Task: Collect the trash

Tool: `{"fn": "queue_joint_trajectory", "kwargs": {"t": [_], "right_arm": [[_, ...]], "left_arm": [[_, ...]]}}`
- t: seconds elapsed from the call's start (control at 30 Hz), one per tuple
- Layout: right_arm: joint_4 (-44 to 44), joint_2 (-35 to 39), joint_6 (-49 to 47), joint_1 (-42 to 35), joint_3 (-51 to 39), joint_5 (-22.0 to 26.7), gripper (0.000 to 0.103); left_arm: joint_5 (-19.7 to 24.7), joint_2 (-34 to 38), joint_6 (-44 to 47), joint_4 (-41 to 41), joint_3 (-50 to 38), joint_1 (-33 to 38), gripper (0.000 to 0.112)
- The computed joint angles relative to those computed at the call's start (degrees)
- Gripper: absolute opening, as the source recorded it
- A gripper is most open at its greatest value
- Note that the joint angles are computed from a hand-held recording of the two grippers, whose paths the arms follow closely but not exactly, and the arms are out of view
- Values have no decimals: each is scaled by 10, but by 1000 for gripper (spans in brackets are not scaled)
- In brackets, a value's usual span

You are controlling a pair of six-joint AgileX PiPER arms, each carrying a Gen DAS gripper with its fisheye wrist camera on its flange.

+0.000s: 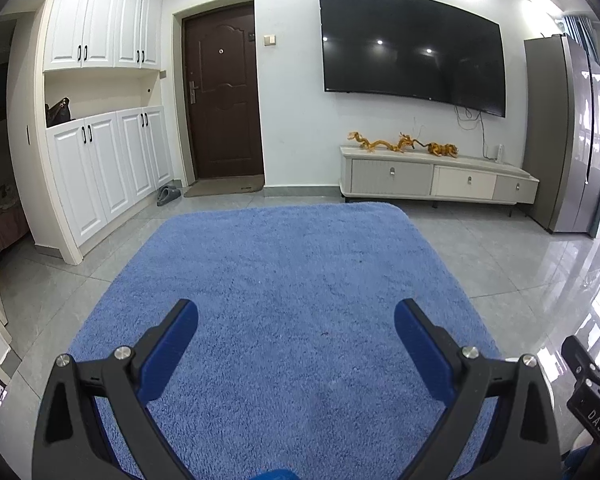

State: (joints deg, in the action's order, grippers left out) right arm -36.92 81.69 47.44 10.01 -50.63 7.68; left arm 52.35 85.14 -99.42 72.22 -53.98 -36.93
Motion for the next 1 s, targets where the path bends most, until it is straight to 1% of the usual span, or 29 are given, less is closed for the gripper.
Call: {"fn": "queue_joint_trajectory", "kwargs": {"t": [0.17,0.27,0.4,0.53,0.57,0.6,0.63,0.7,1.0], "right_arm": [[-45,5,50,-3,7,-3,103],[-30,7,36,-10,10,-7,103],[-35,4,39,-15,17,-11,103],[-80,-1,84,-18,27,-14,103],[-105,0,110,-16,28,-12,103],[-107,1,113,-16,28,-11,103],[-87,1,93,-21,29,-13,103],[-88,0,91,-26,33,-15,103],[-171,-3,171,-39,53,-21,103]], "left_arm": [[1,5,-7,6,5,-10,99],[1,7,-9,9,5,-19,99],[4,14,-9,10,2,-34,99],[7,23,-4,12,-3,-47,99],[6,25,-4,12,-4,-48,99],[5,27,-3,12,-6,-51,99],[5,30,-1,11,-8,-53,99],[3,37,2,9,-13,-57,99],[-7,67,17,-2,-34,-69,100]]}}
